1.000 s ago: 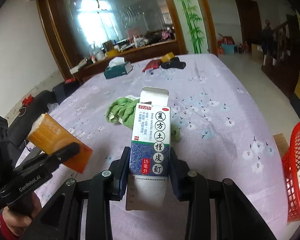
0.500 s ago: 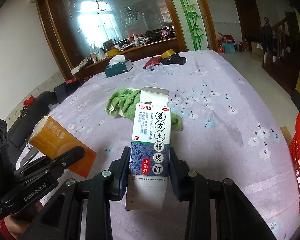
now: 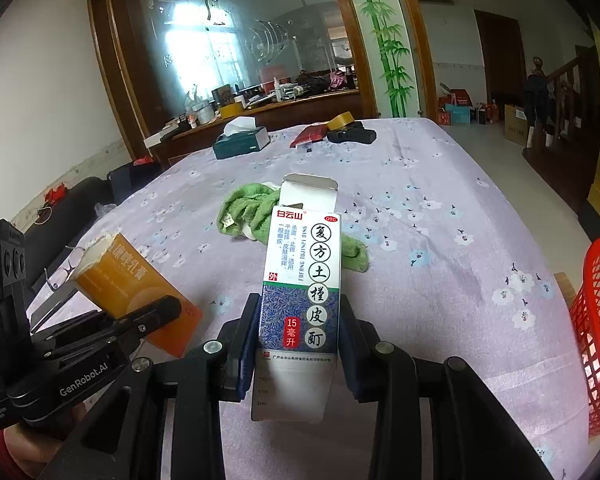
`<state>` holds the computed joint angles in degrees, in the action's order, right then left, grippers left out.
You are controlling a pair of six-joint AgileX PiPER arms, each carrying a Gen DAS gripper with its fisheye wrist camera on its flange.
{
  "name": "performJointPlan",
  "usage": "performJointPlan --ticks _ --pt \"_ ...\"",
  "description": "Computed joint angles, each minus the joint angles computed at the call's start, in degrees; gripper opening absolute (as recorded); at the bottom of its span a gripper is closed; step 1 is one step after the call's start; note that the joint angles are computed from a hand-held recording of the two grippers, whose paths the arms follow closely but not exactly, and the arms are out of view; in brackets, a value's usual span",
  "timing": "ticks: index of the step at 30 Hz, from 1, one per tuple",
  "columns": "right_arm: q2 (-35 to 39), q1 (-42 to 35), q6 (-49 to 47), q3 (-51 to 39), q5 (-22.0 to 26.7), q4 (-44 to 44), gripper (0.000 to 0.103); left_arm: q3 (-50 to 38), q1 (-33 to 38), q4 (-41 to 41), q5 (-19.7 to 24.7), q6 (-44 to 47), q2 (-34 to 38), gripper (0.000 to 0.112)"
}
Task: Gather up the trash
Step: 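Hold the orange box in the left tool while the right tool holds the medicine box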
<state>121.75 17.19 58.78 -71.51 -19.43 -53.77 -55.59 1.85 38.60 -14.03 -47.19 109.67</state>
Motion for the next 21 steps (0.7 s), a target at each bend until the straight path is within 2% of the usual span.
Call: performJointPlan --ticks 21 --pt "0.32 0.35 2.05 -0.86 1.31 -1.90 0.038 -0.24 0.32 2.22 -0.50 -2.11 0.38 0.023"
